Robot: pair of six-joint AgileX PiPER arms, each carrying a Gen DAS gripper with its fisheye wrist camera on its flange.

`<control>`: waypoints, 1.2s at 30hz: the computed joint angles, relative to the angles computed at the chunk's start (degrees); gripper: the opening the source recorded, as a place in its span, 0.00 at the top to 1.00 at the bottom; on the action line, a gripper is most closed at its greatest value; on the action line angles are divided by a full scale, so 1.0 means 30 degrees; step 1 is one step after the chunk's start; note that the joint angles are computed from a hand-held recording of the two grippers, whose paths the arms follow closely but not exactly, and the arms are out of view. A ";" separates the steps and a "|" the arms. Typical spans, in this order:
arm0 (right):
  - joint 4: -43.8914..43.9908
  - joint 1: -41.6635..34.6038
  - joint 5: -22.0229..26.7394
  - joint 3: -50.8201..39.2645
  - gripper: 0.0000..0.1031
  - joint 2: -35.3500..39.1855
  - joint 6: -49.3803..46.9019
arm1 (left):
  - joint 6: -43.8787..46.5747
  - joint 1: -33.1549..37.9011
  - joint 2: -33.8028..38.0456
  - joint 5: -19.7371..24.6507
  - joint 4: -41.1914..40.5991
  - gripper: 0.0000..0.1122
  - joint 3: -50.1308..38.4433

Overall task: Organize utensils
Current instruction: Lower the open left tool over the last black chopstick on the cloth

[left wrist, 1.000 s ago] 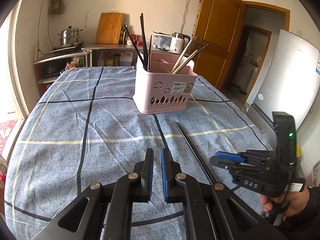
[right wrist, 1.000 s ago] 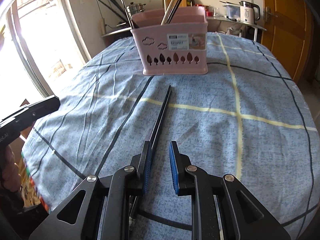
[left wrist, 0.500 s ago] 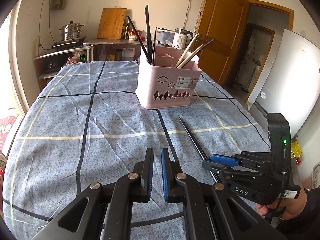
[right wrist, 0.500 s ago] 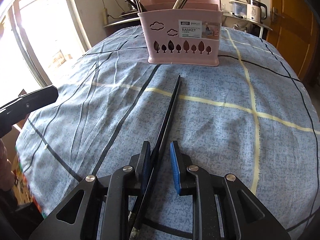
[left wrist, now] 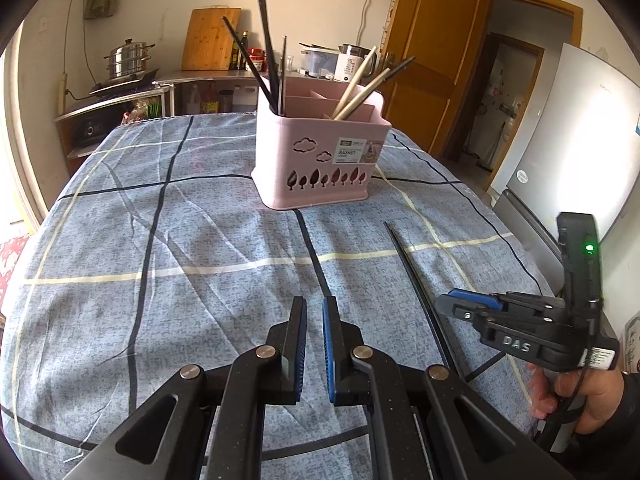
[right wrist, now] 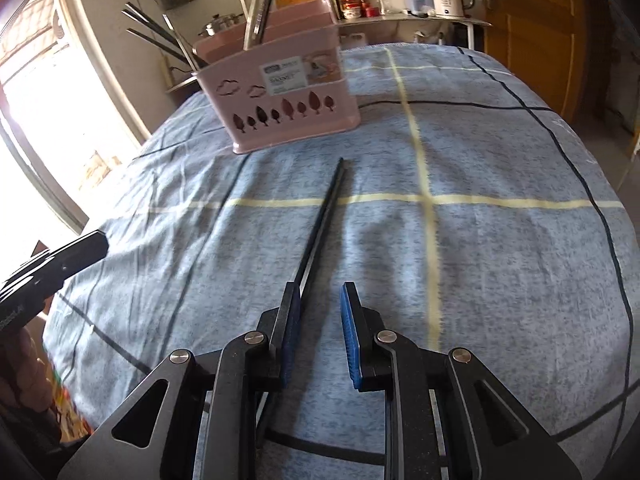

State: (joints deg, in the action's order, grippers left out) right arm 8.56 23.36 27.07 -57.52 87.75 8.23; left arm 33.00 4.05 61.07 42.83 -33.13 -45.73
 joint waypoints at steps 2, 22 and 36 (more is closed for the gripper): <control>-0.0415 0.0059 0.0056 -0.0112 0.80 0.0214 0.0287 | -0.0105 -0.0158 -0.0004 -0.0004 0.0141 0.94 0.0008; 0.1274 -0.0087 -0.0609 -0.0228 0.79 0.0541 -0.0474 | -0.0196 0.0241 0.0077 0.0387 0.0258 0.94 -0.0245; -0.1224 0.0371 -0.0866 -0.0220 0.79 0.0592 0.1839 | -0.0756 -0.0554 0.0328 0.0170 0.0638 0.94 -0.0254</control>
